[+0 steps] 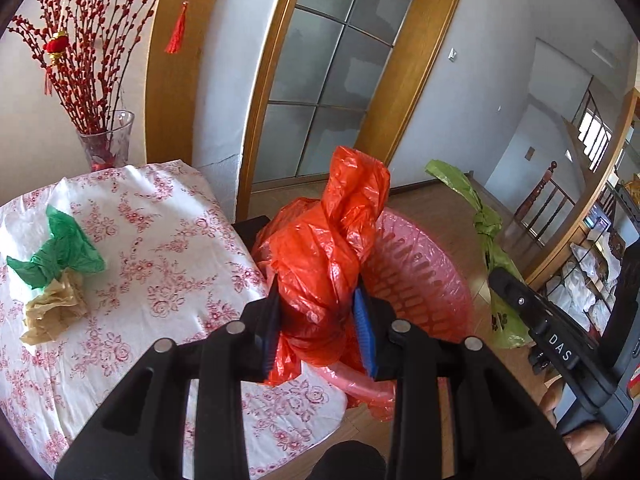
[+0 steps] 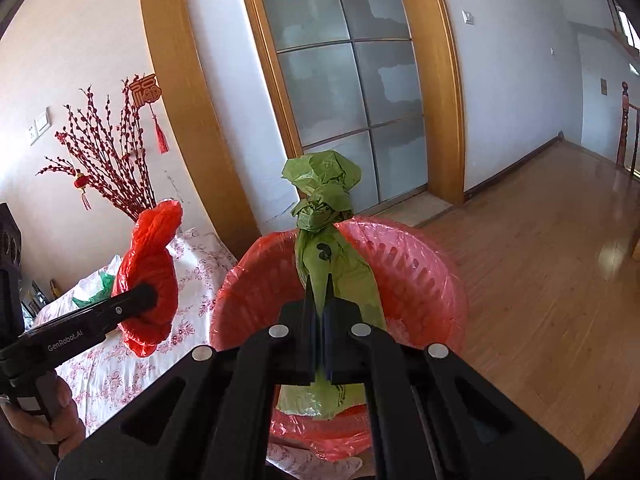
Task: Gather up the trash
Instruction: 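Carry both bags over the red basket and open both grippers to drop them, then move both open grippers back over the table toward the remaining items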
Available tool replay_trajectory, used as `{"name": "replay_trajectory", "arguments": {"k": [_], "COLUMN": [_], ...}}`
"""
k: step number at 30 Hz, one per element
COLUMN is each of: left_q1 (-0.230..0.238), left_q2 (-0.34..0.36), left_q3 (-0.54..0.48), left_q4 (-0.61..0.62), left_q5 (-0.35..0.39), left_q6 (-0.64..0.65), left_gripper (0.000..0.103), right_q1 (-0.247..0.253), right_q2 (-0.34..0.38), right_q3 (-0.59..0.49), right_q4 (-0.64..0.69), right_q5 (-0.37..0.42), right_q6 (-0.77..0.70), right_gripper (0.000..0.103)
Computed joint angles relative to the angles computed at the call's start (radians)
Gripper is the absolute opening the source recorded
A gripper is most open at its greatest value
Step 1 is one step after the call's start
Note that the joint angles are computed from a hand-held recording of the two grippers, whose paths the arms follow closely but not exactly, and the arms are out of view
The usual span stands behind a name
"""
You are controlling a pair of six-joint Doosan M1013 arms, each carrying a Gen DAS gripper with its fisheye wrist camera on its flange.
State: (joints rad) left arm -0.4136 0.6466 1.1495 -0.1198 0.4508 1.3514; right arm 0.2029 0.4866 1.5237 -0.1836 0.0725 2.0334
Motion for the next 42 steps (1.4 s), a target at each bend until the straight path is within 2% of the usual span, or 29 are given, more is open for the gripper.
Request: {"name": "replay_trajectory", "arguments": {"k": [8, 12, 14, 15, 18, 20, 22, 23, 27, 32, 34, 38, 42], "left_q1": [-0.015, -0.019, -0.020, -0.020, -0.018, -0.019, -0.019, -0.018, -0.012, -0.014, -0.015, -0.016, -0.008], "left_q2": [0.061, 0.088, 0.101, 0.108, 0.129, 0.138, 0.143, 0.144, 0.136, 0.082, 0.056, 0.004, -0.031], "left_q3": [-0.086, -0.125, -0.142, -0.153, -0.181, -0.190, -0.192, -0.190, -0.165, -0.073, -0.031, 0.052, 0.103], "left_q4": [-0.059, -0.070, -0.079, -0.090, -0.092, -0.087, -0.077, -0.075, -0.045, 0.125, 0.216, 0.406, 0.569], "left_q5": [0.060, 0.086, 0.099, 0.108, 0.139, 0.152, 0.159, 0.162, 0.161, 0.093, 0.071, 0.028, 0.025], "left_q6": [0.072, 0.085, 0.090, 0.098, 0.100, 0.098, 0.093, 0.090, 0.046, -0.111, -0.188, -0.358, -0.523], "left_gripper": [0.033, 0.034, 0.034, 0.036, 0.038, 0.041, 0.044, 0.045, 0.047, 0.053, 0.054, 0.057, 0.057], "right_q1": [-0.013, -0.020, -0.022, -0.024, -0.028, -0.031, -0.034, -0.035, -0.038, -0.037, -0.033, -0.020, -0.001], "right_q2": [0.010, 0.017, 0.018, 0.020, 0.027, 0.032, 0.036, 0.036, 0.032, 0.028, 0.029, 0.035, 0.042], "right_q3": [-0.011, -0.020, -0.021, -0.023, -0.028, -0.031, -0.031, -0.029, -0.017, -0.011, -0.015, -0.024, -0.040], "right_q4": [0.090, 0.270, 0.280, 0.348, 0.428, 0.446, 0.484, 0.485, 0.345, 0.131, 0.119, 0.333, 0.511], "right_q5": [0.006, 0.005, 0.004, 0.002, 0.004, 0.011, 0.013, 0.015, 0.016, 0.018, 0.020, 0.028, 0.046], "right_q6": [-0.089, -0.264, -0.275, -0.343, -0.421, -0.430, -0.458, -0.457, -0.301, -0.086, -0.078, -0.312, -0.520], "right_gripper": [0.003, 0.003, 0.003, 0.003, 0.009, 0.026, 0.035, 0.035, 0.035, 0.035, 0.035, 0.035, 0.035]}}
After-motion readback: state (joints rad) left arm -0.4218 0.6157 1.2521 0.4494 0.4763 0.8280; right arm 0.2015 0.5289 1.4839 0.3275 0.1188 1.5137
